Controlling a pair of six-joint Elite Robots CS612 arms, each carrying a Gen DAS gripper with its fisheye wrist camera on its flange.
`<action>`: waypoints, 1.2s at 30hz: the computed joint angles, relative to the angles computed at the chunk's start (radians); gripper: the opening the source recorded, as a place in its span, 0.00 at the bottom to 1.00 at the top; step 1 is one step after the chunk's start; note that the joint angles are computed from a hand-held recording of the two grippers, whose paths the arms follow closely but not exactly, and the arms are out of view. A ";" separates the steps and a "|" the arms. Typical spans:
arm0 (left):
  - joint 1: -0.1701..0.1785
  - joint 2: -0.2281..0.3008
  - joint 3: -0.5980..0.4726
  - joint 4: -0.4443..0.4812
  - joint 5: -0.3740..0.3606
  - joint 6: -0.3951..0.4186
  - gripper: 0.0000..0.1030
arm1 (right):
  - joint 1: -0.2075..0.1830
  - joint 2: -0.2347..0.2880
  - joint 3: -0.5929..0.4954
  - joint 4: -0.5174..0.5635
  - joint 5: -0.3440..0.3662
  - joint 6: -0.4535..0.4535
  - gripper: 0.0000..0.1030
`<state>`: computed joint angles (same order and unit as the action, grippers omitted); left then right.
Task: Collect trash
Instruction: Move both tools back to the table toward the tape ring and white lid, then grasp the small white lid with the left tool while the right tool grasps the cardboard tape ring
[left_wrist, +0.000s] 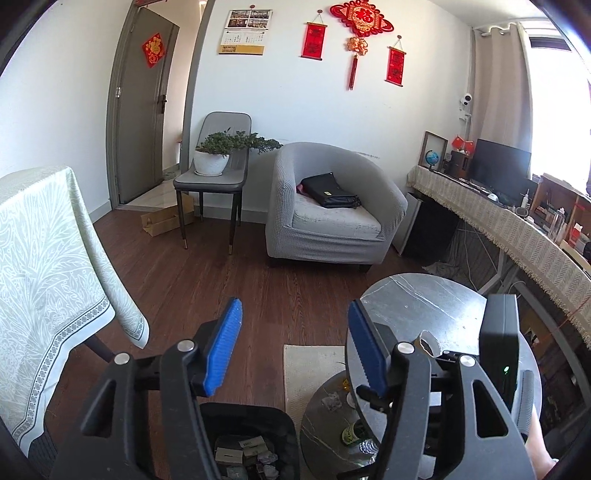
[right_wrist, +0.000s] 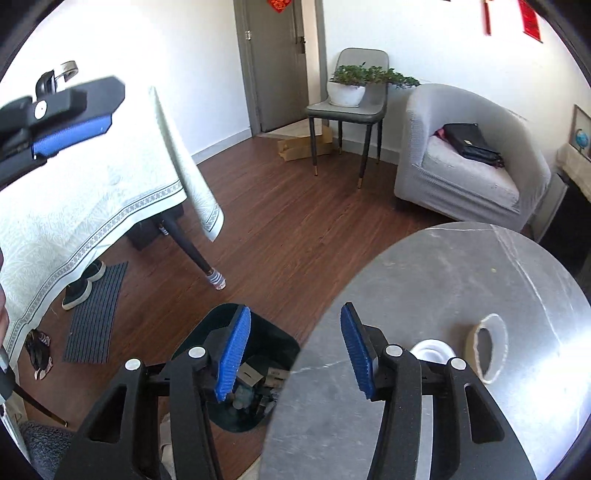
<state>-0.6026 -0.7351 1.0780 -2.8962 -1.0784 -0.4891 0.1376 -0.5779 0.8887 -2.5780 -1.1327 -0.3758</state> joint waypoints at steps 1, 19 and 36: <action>-0.002 0.007 -0.011 0.007 -0.010 0.001 0.63 | -0.007 -0.002 0.003 -0.008 0.001 0.013 0.48; -0.029 0.217 -0.339 0.292 -0.156 0.059 0.74 | -0.108 -0.005 0.014 -0.096 -0.017 0.250 0.55; -0.031 0.345 -0.562 0.479 -0.228 0.082 0.64 | -0.122 0.008 0.002 -0.027 -0.011 0.277 0.69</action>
